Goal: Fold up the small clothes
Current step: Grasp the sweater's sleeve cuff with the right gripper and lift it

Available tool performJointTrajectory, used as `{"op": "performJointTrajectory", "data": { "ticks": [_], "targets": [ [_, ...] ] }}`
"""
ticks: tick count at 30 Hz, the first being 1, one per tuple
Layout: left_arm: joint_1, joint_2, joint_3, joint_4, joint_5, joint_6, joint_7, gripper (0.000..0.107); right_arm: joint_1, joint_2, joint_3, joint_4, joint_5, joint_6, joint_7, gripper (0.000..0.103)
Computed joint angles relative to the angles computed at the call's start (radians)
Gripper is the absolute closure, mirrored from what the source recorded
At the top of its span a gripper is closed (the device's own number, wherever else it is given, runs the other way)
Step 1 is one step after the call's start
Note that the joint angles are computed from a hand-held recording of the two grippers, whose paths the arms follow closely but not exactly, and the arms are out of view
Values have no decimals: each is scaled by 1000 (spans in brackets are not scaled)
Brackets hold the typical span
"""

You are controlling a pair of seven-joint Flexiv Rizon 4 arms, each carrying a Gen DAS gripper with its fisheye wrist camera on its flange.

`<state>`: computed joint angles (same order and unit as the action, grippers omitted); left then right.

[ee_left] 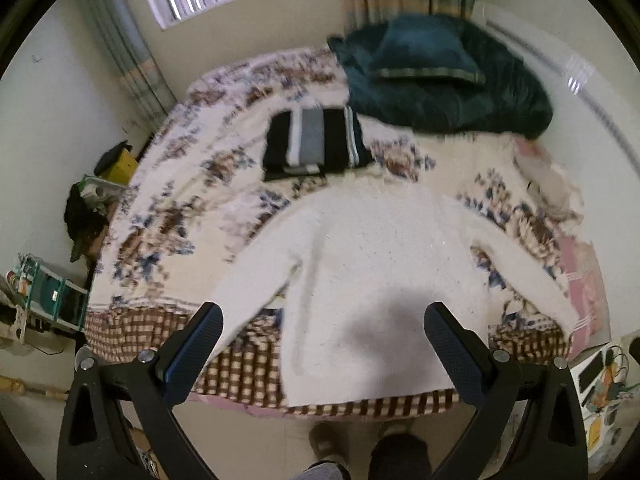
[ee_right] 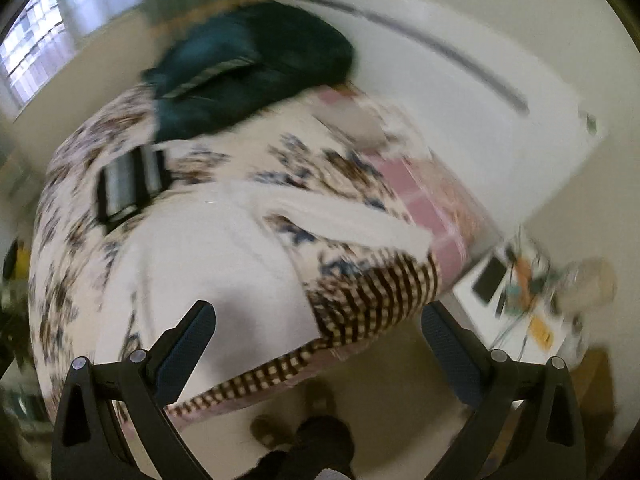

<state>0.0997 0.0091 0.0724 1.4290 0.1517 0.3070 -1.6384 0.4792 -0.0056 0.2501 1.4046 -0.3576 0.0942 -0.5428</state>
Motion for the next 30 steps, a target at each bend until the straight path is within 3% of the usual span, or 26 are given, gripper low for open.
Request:
{"op": "performJointTrajectory", "data": {
  "ticks": [4, 7, 10, 15, 19, 20, 21, 22, 23, 27, 30],
  "targets": [
    [-29, -146, -31, -41, 47, 10, -49, 4, -126, -1, -77, 168, 124, 150, 51, 11],
    [-74, -271, -31, -98, 105, 5, -100, 4, -218, -65, -130, 279, 185, 311, 70, 30],
    [-111, -392, -21, -144, 98, -1, -151, 4, -300, -179, -175, 340, 274, 471, 84, 39],
    [-155, -582, 4, -219, 73, -17, -200, 4, -396, -382, -202, 369, 422, 699, 135, 40],
    [-180, -701, 28, -291, 72, -37, -225, 4, -433, -493, -206, 396, 503, 902, 215, 40],
    [-181, -723, 32, -309, 68, -40, -230, 4, -423, -508, -223, 412, 490, 960, 254, 46],
    [-183, -749, 35, -338, 63, -48, -232, 4, -393, -518, -261, 434, 446, 1014, 314, 58],
    [-182, -764, 38, -350, 60, -45, -231, 4, -349, -521, -314, 456, 371, 1038, 381, 79],
    [-181, -775, 39, -361, 55, -35, -231, 4, -292, -520, -384, 475, 255, 1029, 464, 88],
    [-168, -772, 39, -341, 38, 53, -207, 4, -201, -533, -477, 442, -12, 956, 538, 92],
    [-153, -732, 48, -280, 33, 122, -182, 4, -181, -524, -474, 390, -130, 917, 556, 92]
  ]
}}
